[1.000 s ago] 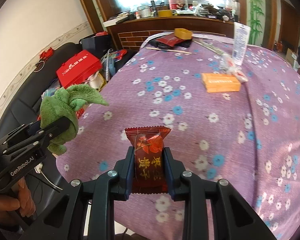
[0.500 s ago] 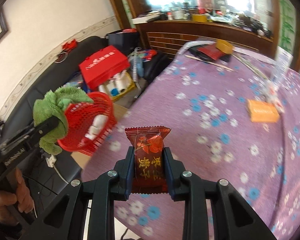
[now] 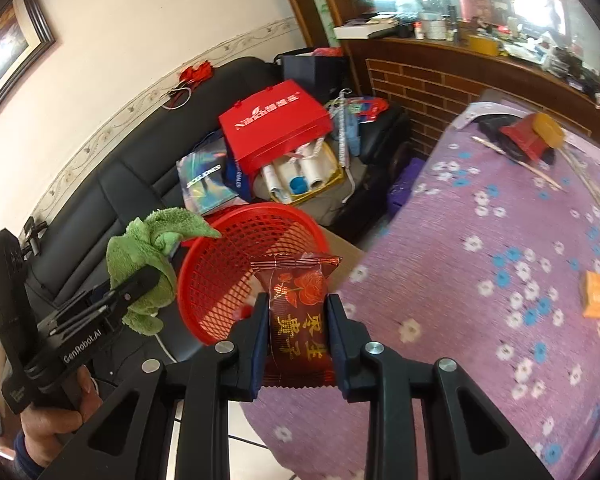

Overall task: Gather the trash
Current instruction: 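Carry the green towel and red candy packet to the red wastebasket and release both, then move both open tools back over the table toward the orange box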

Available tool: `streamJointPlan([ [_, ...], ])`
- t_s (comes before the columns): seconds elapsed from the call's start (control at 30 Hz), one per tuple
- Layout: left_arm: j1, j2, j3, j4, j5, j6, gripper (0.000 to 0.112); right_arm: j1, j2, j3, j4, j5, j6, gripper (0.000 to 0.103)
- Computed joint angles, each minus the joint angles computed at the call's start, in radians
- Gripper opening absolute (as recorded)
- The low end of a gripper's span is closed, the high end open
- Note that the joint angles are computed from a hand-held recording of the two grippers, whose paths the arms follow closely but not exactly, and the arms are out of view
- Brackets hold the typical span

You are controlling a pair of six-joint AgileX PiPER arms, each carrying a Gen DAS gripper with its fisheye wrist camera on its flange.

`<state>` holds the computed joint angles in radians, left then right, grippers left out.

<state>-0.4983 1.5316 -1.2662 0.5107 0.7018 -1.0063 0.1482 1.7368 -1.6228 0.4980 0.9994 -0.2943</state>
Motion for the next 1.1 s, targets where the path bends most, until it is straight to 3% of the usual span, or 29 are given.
streamJointPlan([
  [0.53, 0.056, 0.088, -0.087, -0.075, -0.011, 0.104, 0.046, 0.071, 0.225, -0.300, -0.022, 0.072, 0.116, 0.032],
  [0.6, 0.064, 0.102, -0.100, -0.080, -0.016, 0.112, 0.050, 0.078, 0.256, -0.346, -0.036, 0.075, 0.135, 0.033],
  [0.7, 0.074, 0.109, -0.107, -0.077, -0.020, 0.095, 0.061, 0.070, 0.307, -0.406, -0.012, 0.093, 0.162, 0.046],
  [0.87, 0.065, 0.079, -0.079, -0.061, -0.040, 0.072, 0.065, 0.023, 0.263, -0.325, 0.053, 0.077, 0.125, 0.049],
  [1.1, 0.016, 0.114, -0.113, -0.163, -0.035, 0.150, 0.065, -0.061, 0.092, -0.033, 0.125, 0.021, 0.002, 0.049],
])
